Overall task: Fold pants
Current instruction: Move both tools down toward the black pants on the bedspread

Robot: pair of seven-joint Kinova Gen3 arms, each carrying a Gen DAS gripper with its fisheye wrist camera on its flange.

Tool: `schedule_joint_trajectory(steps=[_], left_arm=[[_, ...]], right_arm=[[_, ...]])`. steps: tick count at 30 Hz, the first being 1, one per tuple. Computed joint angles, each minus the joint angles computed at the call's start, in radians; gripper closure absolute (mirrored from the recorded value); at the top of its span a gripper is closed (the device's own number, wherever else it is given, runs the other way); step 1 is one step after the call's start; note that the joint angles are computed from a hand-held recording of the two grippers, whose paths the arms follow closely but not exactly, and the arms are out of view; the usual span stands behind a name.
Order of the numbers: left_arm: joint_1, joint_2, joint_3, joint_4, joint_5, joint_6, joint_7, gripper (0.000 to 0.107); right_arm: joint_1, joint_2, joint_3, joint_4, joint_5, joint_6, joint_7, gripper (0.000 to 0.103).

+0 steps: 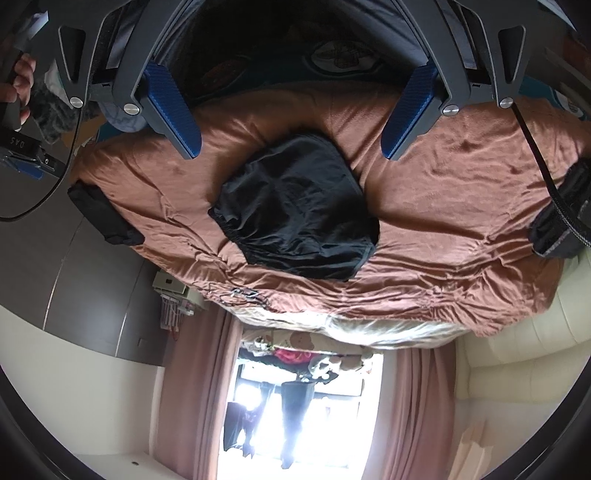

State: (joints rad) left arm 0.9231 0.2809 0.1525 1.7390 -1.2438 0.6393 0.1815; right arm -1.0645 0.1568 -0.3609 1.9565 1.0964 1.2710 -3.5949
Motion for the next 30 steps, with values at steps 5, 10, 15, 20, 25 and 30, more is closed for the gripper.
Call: schedule_joint_trajectory(steps=[5,10,15,20,25,30], left_arm=[[-0.051,0.026,-0.012,-0.021,0.075,-0.051,-0.068,0.013],[-0.073,0.052,-0.054,-0.034,0.169,-0.104,-0.138,0.016],[-0.107,0.076,-0.078,-0.050,0.291,-0.157,-0.250,0.018],[-0.145,0.106,-0.088,-0.074,0.418,-0.194,-0.359,0.025],[-0.202,0.145,-0.065,-0.104,0.565,-0.222,-0.498,0.029],[-0.269,0.192,-0.021,-0.145,0.710,-0.230,-0.646,0.038]], right_arm=[[0.020,0.024,0.023,-0.027,0.012,-0.010,0.020,0.000],[0.050,0.048,0.049,-0.051,0.004,-0.070,0.059,0.000],[0.086,0.060,0.078,-0.085,-0.033,-0.138,0.141,0.000],[0.103,0.072,0.099,-0.115,-0.049,-0.183,0.204,0.000],[0.126,0.080,0.121,-0.122,-0.052,-0.250,0.251,0.000],[0.176,0.092,0.153,-0.118,-0.062,-0.357,0.291,0.000]])
